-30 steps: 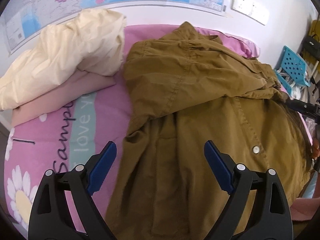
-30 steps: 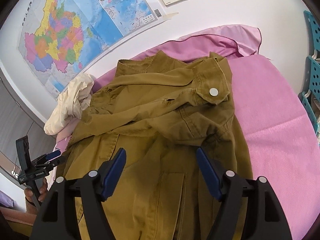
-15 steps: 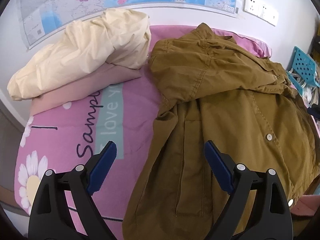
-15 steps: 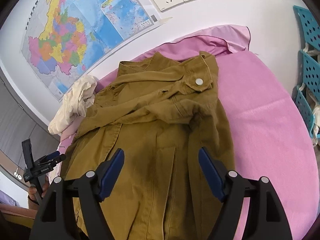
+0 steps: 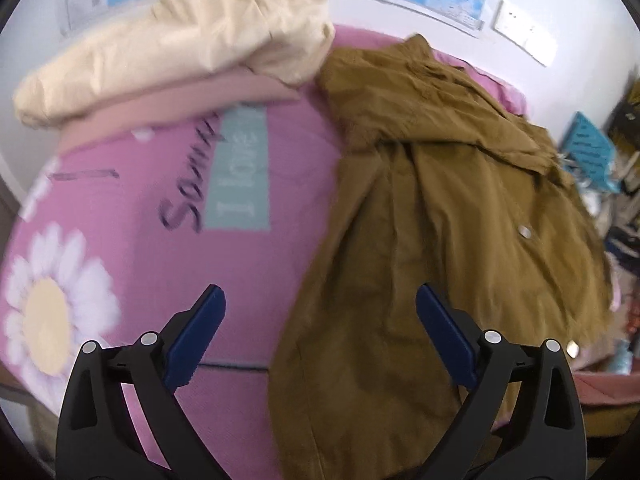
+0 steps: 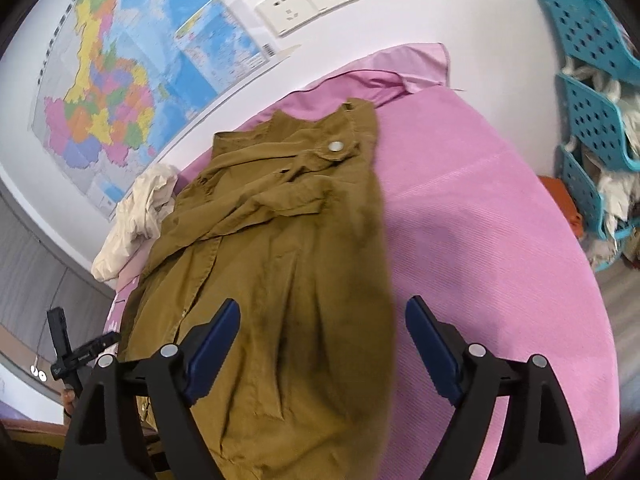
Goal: Fold large clothes
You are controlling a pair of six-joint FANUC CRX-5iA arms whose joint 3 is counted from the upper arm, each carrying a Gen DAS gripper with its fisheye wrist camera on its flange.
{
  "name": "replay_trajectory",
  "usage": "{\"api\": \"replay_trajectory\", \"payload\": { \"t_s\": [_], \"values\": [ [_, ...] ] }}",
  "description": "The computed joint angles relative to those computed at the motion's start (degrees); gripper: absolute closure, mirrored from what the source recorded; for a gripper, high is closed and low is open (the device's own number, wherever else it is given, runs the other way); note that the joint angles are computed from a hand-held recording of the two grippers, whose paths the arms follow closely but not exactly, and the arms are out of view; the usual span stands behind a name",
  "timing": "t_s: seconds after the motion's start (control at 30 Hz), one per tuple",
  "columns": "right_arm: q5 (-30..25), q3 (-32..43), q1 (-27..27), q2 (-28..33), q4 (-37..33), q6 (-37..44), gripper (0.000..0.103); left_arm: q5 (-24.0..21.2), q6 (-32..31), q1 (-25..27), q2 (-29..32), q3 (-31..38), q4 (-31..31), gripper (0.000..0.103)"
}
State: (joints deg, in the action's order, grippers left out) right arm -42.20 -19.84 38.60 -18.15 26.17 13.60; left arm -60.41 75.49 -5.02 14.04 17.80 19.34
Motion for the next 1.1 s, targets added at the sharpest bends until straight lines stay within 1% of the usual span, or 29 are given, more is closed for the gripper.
{"api": "replay_trajectory", "payload": {
  "t_s": [0.1, 0.13, 0.2, 0.23, 0.27, 0.37, 0.43, 0.5, 0.57, 0.6, 0.7, 0.73, 0.8, 0.83, 0.9, 0.97, 1.03, 1.07, 1.1],
  "values": [
    [-0.61, -0.65, 0.01, -0.95, -3.06, 0.71, 0.018, -0.74, -3.62, 0.68, -0.62, -2.72, 3.48, 0.008],
    [-0.65, -0.64, 0.03, -1.11, -4.13, 1.29, 0.018, -0.69, -4.00, 0.57, -0.82, -3.19, 3.64, 0.008],
    [0.04, -0.88, 0.27, -1.46, -6.64, 2.56, 0.018, -1.68, -7.28, 0.88, -0.80, -4.65, 6.67, 0.008],
    [0.36, -0.77, 0.26, -1.43, -8.04, 3.62, 0.017, -1.64, -7.69, 0.73, -0.88, -4.96, 6.77, 0.007],
    [0.46, -0.73, 0.50, -1.30, -8.67, 4.01, 0.017, -1.44, -8.07, 0.57, -1.04, -5.14, 6.54, 0.006],
    [1.25, -1.63, 1.93, -1.54, -7.58, 4.01, 0.013, -2.81, -10.24, 0.42, -0.79, -5.14, 7.94, 0.005],
    [3.11, -2.07, 2.00, -2.15, -9.32, 5.53, 0.013, -3.60, -11.34, 0.47, -0.68, -5.27, 8.99, 0.005],
    [5.45, -2.31, 1.74, -2.59, -12.56, 8.19, 0.013, -4.49, -12.48, 0.74, -0.60, -5.73, 10.88, 0.005],
    [7.50, -2.74, 1.70, -3.08, -14.85, 10.05, 0.013, -5.37, -14.79, 1.30, -0.62, -7.04, 14.96, 0.005],
    [8.74, -2.59, 1.43, -3.19, -17.34, 12.15, 0.013, -5.67, -15.65, 1.47, -0.60, -7.61, 16.67, 0.005],
    [10.80, -2.80, 2.19, -3.77, -19.79, 15.43, 0.013, -6.75, -18.12, 1.86, -0.48, -8.89, 20.77, 0.005],
    [12.00, -3.20, 2.26, -4.20, -20.64, 16.14, 0.013, -6.92, -18.42, 1.82, -0.33, -8.92, 21.04, 0.005],
    [14.87, -4.04, 1.64, -5.15, -23.79, 18.16, 0.013, -6.74, -16.22, 1.57, -0.06, -7.39, 17.60, 0.005],
    [16.25, -4.74, 1.49, -5.55, -24.15, 17.74, 0.013, -7.00, -15.20, 1.71, 0.28, -6.81, 16.86, 0.005],
    [17.68, -5.77, 1.88, -5.97, -23.06, 16.56, 0.013, -7.51, -15.41, 2.37, 0.44, -7.35, 18.84, 0.005],
    [17.56, -5.79, 2.44, -6.00, -22.76, 16.77, 0.013, -7.85, -15.65, 2.11, 0.34, -6.79, 17.40, 0.005],
    [17.99, -5.67, 2.78, -6.03, -24.07, 18.61, 0.013, -7.99, -16.22, 1.91, 0.01, -6.92, 16.73, 0.005],
    [17.50, -5.84, 3.26, -5.89, -22.25, 17.35, 0.013, -8.22, -16.74, 1.76, -0.02, -6.88, 16.54, 0.005],
    [16.56, -5.69, 3.70, -5.61, -20.78, 16.65, 0.013, -9.13, -18.13, 1.85, 0.16, -7.02, 17.67, 0.005]
  ]
}}
